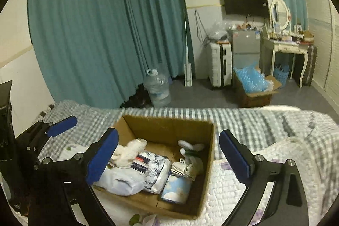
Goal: Organize soft objects
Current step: 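Carry the cloth bundle and lace sock into the box and release, then grasp a cotton pad with the left gripper while the right grasps another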
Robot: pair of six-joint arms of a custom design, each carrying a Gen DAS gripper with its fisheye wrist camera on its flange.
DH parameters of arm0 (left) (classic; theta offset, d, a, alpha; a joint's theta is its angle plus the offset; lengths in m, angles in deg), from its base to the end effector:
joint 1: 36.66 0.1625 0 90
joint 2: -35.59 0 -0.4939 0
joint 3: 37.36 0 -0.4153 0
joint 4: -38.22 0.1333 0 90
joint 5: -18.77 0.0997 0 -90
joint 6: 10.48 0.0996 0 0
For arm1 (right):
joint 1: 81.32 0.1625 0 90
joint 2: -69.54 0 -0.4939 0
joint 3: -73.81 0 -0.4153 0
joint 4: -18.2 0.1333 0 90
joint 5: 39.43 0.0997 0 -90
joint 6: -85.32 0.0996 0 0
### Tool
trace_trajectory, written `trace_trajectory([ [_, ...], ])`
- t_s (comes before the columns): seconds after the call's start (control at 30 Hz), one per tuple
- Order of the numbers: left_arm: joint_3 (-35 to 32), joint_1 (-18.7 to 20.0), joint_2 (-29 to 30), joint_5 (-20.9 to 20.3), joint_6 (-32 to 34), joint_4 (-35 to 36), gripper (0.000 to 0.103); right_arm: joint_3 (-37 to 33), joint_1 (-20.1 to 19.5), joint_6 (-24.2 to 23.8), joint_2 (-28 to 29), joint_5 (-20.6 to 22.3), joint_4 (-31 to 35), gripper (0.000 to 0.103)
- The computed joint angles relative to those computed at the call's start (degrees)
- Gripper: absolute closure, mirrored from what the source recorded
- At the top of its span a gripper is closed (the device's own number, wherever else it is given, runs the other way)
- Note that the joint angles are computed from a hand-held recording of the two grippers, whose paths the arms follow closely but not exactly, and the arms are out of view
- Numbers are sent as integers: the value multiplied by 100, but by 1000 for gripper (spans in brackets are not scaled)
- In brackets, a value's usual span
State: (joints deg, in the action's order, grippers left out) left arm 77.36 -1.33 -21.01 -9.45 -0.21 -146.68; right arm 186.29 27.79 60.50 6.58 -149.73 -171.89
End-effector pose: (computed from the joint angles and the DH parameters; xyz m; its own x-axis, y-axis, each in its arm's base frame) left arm -0.3611 -0.5269 0.2441 -0.5761 0.1620 -0.8012 0.7685 0.4414 -0.4633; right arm 0.2994 -0.5626 0.3042 -0.7967 -0.3008 0.5242 -0.5976 0.5221 -0.6086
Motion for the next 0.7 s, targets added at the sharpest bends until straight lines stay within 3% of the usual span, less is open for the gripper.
trace_trajectory([
  [0.2,277,-705,-428,449,35,-281,11,231,530,102,-706,-368,146,1],
  [0.3,424,-1055,-690,711,-295,-16,11,372,781,231,-1057,-561,375,1],
  [0.43,796,-1441,-1140,820,-1142,679,11,607,1177,73,-1379,-1059,415,1],
  [0.57,1202,-1689,-1447,951,-2162,1404,11,893,1375,-47,-1650,-1158,536,1],
  [0.7,1620,-1784,-1739,1194,-3662,2463,11,1326,1394,-157,-1825,-1122,449,1],
])
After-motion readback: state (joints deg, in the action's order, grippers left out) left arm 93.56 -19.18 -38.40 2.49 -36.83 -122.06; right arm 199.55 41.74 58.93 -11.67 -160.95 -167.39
